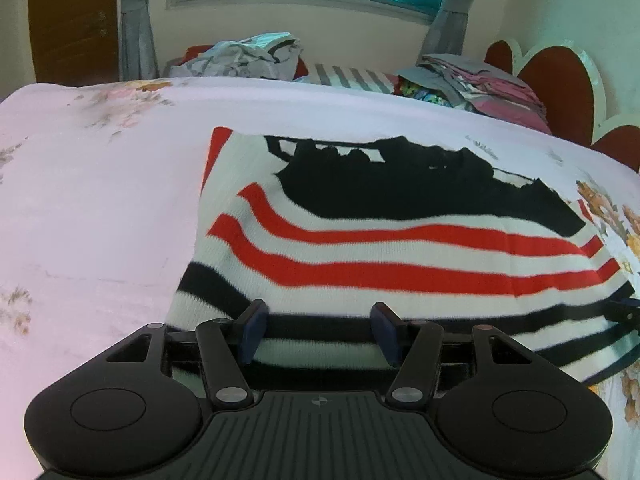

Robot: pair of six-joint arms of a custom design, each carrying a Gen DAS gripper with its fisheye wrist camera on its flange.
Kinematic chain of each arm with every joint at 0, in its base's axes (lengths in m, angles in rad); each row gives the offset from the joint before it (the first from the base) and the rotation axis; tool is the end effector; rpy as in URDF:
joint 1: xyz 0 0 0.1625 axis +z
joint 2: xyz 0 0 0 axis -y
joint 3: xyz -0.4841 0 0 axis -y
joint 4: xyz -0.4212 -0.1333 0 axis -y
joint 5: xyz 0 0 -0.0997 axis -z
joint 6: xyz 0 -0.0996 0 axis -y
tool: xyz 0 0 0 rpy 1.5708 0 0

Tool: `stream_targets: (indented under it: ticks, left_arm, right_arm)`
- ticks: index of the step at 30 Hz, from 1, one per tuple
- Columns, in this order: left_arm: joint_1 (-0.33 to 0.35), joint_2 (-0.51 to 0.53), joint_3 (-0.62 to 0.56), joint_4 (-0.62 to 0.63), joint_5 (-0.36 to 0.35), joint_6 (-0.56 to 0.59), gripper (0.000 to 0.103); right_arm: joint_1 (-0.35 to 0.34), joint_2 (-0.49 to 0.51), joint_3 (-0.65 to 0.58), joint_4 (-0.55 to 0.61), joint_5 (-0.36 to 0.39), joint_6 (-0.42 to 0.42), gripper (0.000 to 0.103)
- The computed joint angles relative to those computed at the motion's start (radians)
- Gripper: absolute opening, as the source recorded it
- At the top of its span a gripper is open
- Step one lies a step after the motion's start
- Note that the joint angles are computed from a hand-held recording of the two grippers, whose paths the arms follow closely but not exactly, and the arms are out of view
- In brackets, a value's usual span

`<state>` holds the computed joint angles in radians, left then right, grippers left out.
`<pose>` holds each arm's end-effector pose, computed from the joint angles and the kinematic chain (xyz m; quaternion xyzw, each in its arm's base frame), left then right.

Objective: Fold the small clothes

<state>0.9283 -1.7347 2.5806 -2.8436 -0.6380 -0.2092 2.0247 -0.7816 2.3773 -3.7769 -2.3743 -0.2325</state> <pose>-0.0183 -0.3805 0.3121 0.0946 0.8730 -0.3539 0.3221 0.2546 -0.3814 0.0829 0.1848 -0.8662 0.3161 0.3401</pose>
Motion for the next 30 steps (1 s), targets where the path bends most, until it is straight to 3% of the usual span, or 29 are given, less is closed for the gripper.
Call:
stream_targets:
  ticks: [4,8,10,11,14,21,30]
  left_arm:
    - [0.013,0.001,-0.002,0.035,-0.008,-0.027,0.058]
    - [-0.013,-0.052,-0.010,0.133,-0.010,-0.094,0.059]
    - [-0.017,-0.068,-0.003,0.140,-0.007,-0.108,0.066]
    - [-0.013,-0.067,0.000,0.149,-0.003,-0.112,0.067]
    - [-0.015,-0.071,0.009,0.166,0.001,-0.114,0.067]
    - [-0.035,-0.133,-0.014,0.299,-0.030,-0.251,0.075]
    - [-0.035,-0.187,-0.031,0.383,-0.067,-0.373,0.083]
  right_arm:
    - [-0.002,0.020,0.001,-0.014,-0.023,-0.019,0.035]
    - [0.020,-0.015,0.003,0.032,0.002,0.020,0.037]
    - [0.023,-0.010,0.005,0.032,-0.011,0.014,0.041]
    - [0.015,-0.011,0.002,0.085,-0.021,0.038,0.041]
    - [0.021,-0.008,0.003,0.094,-0.030,0.051,0.041]
    - [0.055,-0.023,-0.003,0.109,0.025,0.083,0.050]
    - [0.104,0.009,-0.068,0.164,0.067,0.077,0.056]
